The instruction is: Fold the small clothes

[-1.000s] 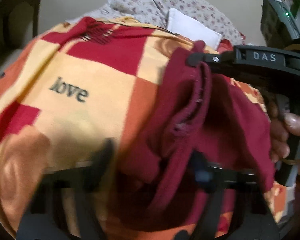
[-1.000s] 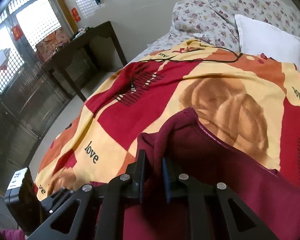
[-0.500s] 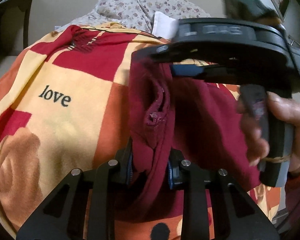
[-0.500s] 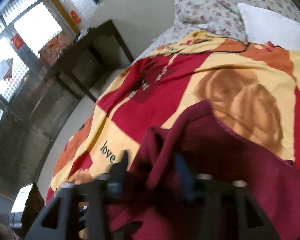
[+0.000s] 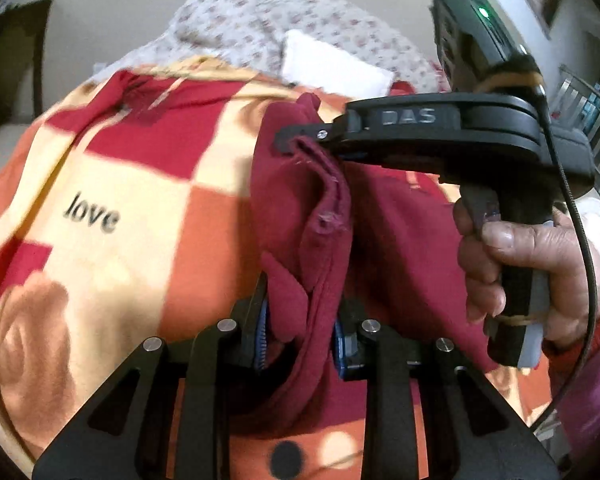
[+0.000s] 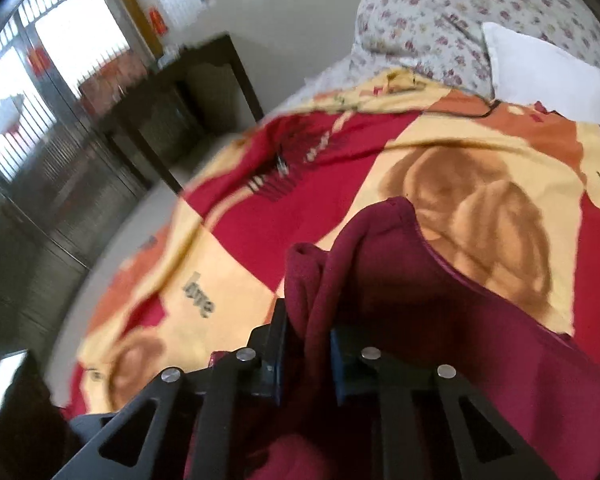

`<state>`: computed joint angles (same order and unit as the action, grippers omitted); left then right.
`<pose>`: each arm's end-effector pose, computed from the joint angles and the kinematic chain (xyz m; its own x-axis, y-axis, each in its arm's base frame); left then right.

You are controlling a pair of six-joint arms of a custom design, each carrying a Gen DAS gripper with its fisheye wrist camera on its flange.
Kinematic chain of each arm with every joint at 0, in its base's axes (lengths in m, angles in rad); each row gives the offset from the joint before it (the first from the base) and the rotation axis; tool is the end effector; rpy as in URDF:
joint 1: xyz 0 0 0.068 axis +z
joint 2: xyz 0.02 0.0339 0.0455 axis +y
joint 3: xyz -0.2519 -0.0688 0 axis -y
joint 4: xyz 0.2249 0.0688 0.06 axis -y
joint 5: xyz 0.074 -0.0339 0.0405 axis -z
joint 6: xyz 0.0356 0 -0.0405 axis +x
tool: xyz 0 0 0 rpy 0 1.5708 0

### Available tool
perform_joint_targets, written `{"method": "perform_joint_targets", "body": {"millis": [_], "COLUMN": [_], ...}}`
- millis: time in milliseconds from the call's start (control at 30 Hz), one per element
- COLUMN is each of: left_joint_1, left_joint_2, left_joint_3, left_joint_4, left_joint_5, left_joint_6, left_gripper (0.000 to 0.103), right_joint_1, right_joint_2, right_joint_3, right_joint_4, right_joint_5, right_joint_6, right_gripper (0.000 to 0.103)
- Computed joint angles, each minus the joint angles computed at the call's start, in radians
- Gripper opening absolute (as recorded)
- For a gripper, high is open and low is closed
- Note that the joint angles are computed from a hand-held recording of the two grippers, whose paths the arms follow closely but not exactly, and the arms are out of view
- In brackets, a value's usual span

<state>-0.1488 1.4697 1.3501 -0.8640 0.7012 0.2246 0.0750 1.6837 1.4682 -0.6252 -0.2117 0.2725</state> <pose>0.2746 -0.0644 0.3126 -0.6987 0.2768 -0.6597 0.6384 0.6575 -0.4002 0.3519 0.0339 0.2932 -0.7729 0.2058 -0.6002 -0.0052 0.9439 0.3303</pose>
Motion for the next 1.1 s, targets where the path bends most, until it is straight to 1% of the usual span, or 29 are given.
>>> {"method": "perform_joint_targets", "body": {"millis": [33, 67, 200, 233, 300, 367, 433, 500, 567, 633, 667, 700, 733, 767, 800, 833, 867, 900, 933, 967, 1033, 1100], "left_joint_1": [-0.017, -0.039, -0.209, -0.272, -0.395, -0.526, -0.643, -0.73, -0.801, -0.839, -0.842, -0.834, -0.814, -0.792, -0.76, -0.717, -0.686, -0.665, -0.62, -0.602, -0.58, -0.576], "left_joint_2": [-0.025, -0.05, -0.133, -0.148, -0.154, -0.136, -0.108, -0.073, -0.02, 0.009, 0.021, 0.019, 0.016, -0.001, -0.028, -0.064, -0.104, -0.139, -0.176, -0.19, -0.185, -0.154], "left_joint_3": [0.008, 0.015, 0.05, 0.052, 0.06, 0.06, 0.045, 0.022, 0.006, 0.01, 0.023, 0.039, 0.071, 0.094, 0.108, 0.119, 0.127, 0.124, 0.122, 0.119, 0.108, 0.076], "left_joint_4": [-0.009, -0.017, -0.019, -0.009, 0.013, 0.049, 0.086, 0.133, 0.169, 0.16, 0.148, 0.119, 0.068, 0.019, -0.024, -0.06, -0.094, -0.109, -0.12, -0.12, -0.097, -0.062], "left_joint_5": [0.009, 0.013, -0.026, -0.049, -0.1, -0.165, -0.23, -0.288, -0.354, -0.403, -0.408, -0.392, -0.354, -0.31, -0.258, -0.19, -0.175, -0.175, -0.179, -0.199, -0.294, -0.373], "left_joint_6": [-0.006, -0.015, -0.091, -0.119, -0.166, -0.218, -0.268, -0.307, -0.348, -0.354, -0.351, -0.343, -0.327, -0.314, -0.295, -0.249, -0.214, -0.189, -0.143, -0.121, -0.075, -0.075], "left_gripper": [0.024, 0.024, 0.024, 0.024, 0.024, 0.024, 0.024, 0.024, 0.024, 0.025, 0.026, 0.029, 0.036, 0.039, 0.043, 0.049, 0.053, 0.061, 0.064, 0.064, 0.064, 0.064], "right_joint_1": [-0.01, -0.038, -0.171, -0.245, -0.359, -0.526, -0.686, -0.846, -0.926, -0.956, -0.965, -0.976, -0.982, -0.988, -0.983, -0.985, -0.985, -0.991, -1.015, -1.029, -1.014, -0.923], "right_joint_2": [-0.037, -0.109, -0.333, -0.401, -0.482, -0.546, -0.574, -0.572, -0.54, -0.51, -0.501, -0.502, -0.499, -0.494, -0.493, -0.51, -0.547, -0.582, -0.623, -0.647, -0.717, -0.769], "right_joint_3": [-0.02, -0.061, -0.167, -0.2, -0.241, -0.284, -0.325, -0.396, -0.453, -0.5, -0.522, -0.532, -0.529, -0.513, -0.493, -0.476, -0.461, -0.457, -0.437, -0.423, -0.404, -0.411], "right_joint_4": [0.004, 0.004, -0.045, -0.073, -0.124, -0.19, -0.254, -0.276, -0.256, -0.225, -0.204, -0.197, -0.199, -0.219, -0.237, -0.265, -0.288, -0.308, -0.358, -0.393, -0.456, -0.486], "right_joint_5": [-0.012, -0.035, -0.125, -0.171, -0.232, -0.316, -0.383, -0.434, -0.453, -0.441, -0.449, -0.462, -0.475, -0.477, -0.461, -0.437, -0.407, -0.407, -0.44, -0.471, -0.526, -0.511], "right_joint_6": [0.0, -0.008, -0.043, -0.068, -0.117, -0.197, -0.291, -0.379, -0.41, -0.423, -0.426, -0.43, -0.434, -0.444, -0.445, -0.452, -0.455, -0.467, -0.494, -0.509, -0.532, -0.526], "right_gripper": [0.016, 0.016, 0.016, 0.016, 0.016, 0.016, 0.016, 0.016, 0.016, 0.016, 0.016, 0.016, 0.016, 0.016, 0.019, 0.024, 0.029, 0.029, 0.029, 0.029, 0.029, 0.029]}}
